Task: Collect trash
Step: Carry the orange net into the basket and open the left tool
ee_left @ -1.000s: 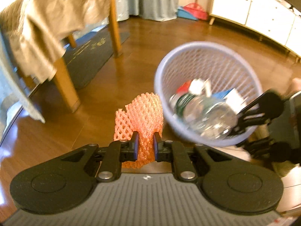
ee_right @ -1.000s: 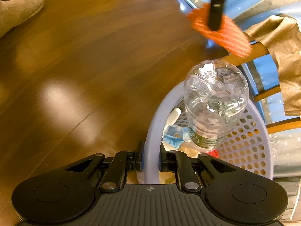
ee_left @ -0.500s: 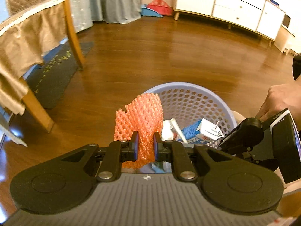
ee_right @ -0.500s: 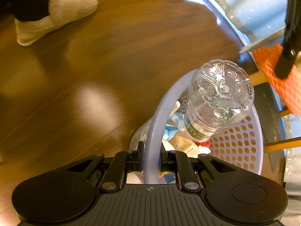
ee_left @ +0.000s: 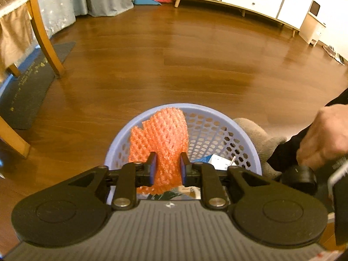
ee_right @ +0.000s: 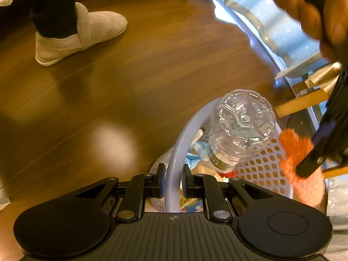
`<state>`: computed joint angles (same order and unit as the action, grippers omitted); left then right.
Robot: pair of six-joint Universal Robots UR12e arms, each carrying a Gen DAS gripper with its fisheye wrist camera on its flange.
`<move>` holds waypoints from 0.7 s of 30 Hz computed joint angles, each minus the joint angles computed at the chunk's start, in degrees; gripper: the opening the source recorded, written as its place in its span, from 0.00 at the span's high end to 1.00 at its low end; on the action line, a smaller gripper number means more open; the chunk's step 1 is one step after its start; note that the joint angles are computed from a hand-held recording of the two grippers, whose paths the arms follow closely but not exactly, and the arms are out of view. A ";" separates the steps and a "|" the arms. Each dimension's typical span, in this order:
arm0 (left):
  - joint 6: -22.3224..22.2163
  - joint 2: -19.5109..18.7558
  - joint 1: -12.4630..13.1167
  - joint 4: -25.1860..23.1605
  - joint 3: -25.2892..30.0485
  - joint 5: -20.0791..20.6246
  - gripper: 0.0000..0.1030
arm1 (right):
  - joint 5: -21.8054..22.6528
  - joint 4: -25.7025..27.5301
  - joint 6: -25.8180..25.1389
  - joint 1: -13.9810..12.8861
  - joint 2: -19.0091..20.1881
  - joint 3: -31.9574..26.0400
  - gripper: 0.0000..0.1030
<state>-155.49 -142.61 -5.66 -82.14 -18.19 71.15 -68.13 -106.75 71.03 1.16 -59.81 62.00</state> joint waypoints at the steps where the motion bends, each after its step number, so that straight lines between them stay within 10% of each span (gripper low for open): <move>1: 0.28 0.08 -0.18 -0.20 -0.27 -0.02 0.79 | -0.33 -0.06 0.68 -0.02 -0.21 0.26 0.90; 14: -6.31 2.93 -0.48 4.53 -5.13 1.05 0.53 | 1.76 2.44 9.50 -1.13 -2.11 -0.30 0.90; 21: -11.23 8.72 -0.56 11.53 -13.05 4.38 0.45 | 1.40 -0.56 24.37 -1.55 -3.33 0.24 0.90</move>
